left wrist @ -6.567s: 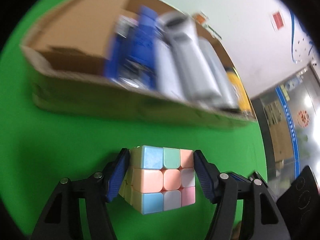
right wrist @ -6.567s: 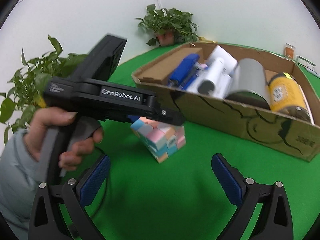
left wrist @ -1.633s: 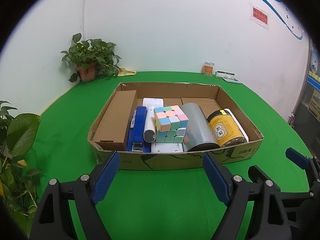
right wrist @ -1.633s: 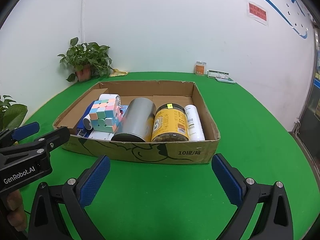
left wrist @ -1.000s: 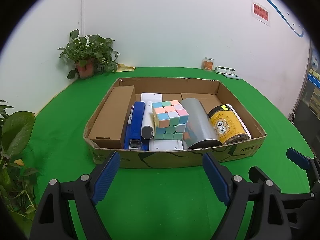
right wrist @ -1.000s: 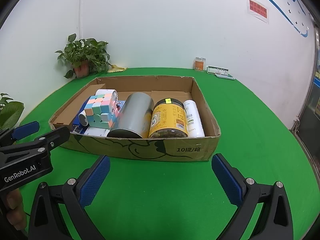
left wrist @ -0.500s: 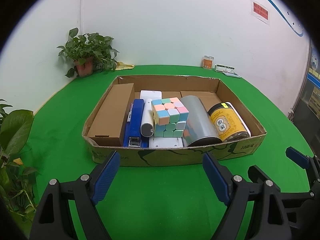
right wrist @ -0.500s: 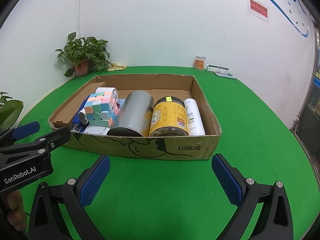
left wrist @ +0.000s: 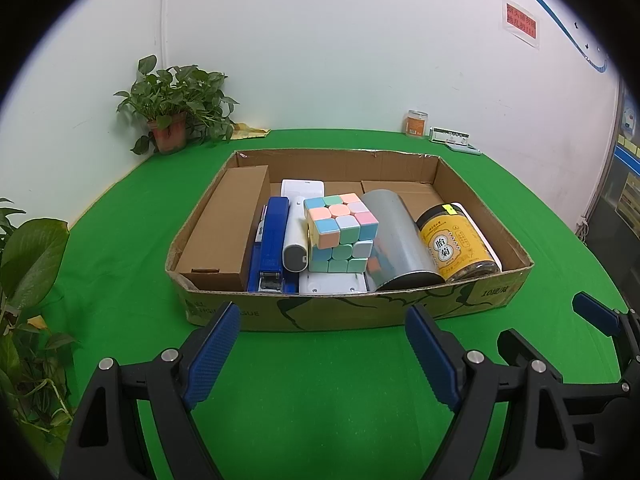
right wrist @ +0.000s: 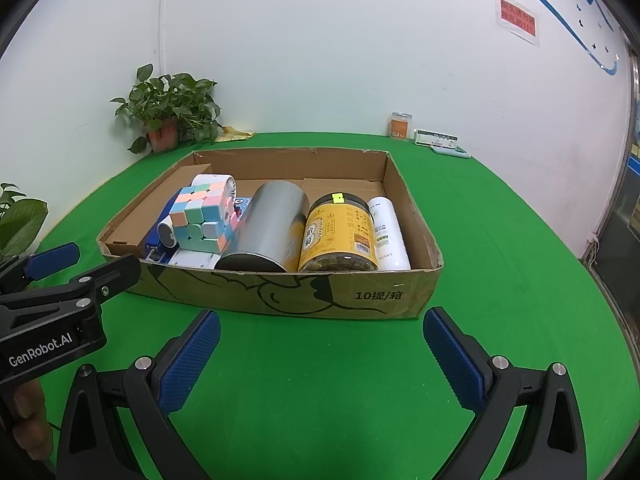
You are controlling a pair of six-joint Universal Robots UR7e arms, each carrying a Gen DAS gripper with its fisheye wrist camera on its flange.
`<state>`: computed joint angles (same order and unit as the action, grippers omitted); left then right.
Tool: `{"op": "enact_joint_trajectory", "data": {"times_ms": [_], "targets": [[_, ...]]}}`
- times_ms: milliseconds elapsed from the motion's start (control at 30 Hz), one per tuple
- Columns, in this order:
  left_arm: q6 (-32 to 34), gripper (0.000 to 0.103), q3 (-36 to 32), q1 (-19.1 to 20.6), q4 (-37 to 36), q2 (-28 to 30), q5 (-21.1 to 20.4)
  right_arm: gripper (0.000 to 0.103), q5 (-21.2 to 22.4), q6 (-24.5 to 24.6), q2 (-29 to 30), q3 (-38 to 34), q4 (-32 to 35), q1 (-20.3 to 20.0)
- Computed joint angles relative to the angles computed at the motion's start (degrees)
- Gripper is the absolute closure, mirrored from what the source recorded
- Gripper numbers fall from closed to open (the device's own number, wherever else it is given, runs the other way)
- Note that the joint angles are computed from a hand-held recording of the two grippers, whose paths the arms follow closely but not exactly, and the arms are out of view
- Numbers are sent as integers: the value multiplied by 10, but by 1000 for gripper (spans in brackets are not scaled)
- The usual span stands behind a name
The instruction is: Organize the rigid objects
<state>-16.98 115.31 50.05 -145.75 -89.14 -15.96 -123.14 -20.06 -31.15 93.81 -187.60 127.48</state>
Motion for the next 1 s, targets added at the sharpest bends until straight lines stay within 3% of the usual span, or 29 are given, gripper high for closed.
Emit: {"op": "enact_joint_trajectory", "data": {"times_ms": [1000], "targets": [[11,18,-11,14,1,5,-12,1,5,-5,5,-10,8,-4]]}}
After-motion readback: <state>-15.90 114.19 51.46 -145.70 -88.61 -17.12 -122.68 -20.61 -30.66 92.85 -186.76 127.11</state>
